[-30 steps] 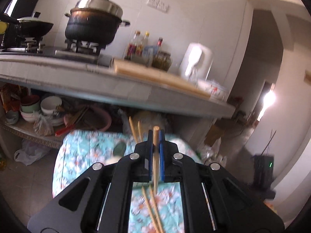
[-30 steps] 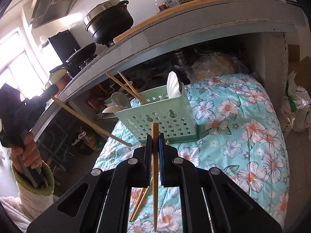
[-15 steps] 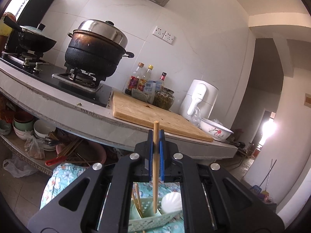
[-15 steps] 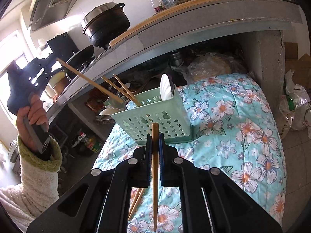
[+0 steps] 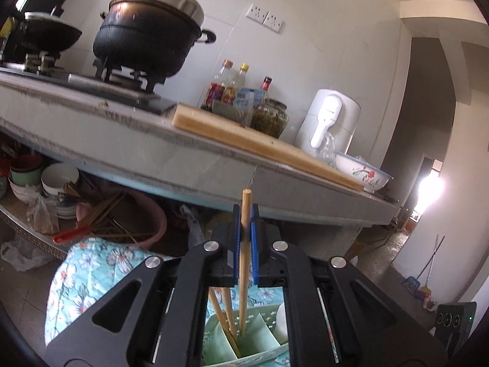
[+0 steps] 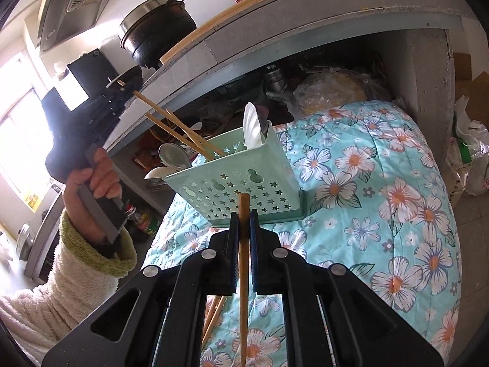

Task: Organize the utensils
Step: 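Open the left tool to drop its chopstick into the holder, then open the right tool to drop its chopstick into the holder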

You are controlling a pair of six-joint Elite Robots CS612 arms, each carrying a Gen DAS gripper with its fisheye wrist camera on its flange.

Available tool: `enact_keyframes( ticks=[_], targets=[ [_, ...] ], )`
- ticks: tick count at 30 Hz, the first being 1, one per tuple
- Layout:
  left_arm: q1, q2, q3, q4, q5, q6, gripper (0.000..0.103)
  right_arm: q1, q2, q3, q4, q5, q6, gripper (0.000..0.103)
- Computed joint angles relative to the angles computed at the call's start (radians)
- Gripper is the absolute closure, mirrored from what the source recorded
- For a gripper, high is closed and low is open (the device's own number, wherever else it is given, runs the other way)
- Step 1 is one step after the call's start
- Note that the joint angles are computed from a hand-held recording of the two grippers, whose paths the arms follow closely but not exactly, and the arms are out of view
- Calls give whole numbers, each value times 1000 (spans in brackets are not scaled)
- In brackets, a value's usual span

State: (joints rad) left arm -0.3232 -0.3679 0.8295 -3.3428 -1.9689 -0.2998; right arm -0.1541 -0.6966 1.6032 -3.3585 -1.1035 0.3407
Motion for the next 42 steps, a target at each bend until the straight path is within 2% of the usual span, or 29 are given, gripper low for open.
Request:
enact_keyframes(
  ticks=[1,3,4,5,10,18,24,28,32,38,42],
  targets=[
    [1,3,-2,9,-9,-5,96,0,0,0,0,0,0,96],
    [4,3,0,17,-24,-12,86,-1,0,-1,0,-1,1,96],
    [5,-1,7,12,-24,-14,75,-1,0,-1,-1,-2,1,96],
    [6,-4,15,1,-29,-17,70,0,0,-1,-2,-4,1,96],
    [11,-44,84,-53,-33,4,60,3,-6,0,-18,-15,-1,96],
    [21,-141,277,-101,-41,80,55,13,-31,-10,-89,-47,-33,96],
    [37,-185,409,-80,-67,127,51,22,-43,-54,-164,-81,-53,96],
    [43,-195,469,6,-93,171,48,31,-35,-113,-217,-115,-61,96],
    [49,-189,503,95,-128,183,47,42,-15,-186,-225,-150,-63,96],
    [53,-178,531,146,-140,188,47,63,27,-296,-198,-229,-97,96],
    [52,-179,542,143,-129,232,45,73,66,-373,-152,-256,-110,96]
  ],
)
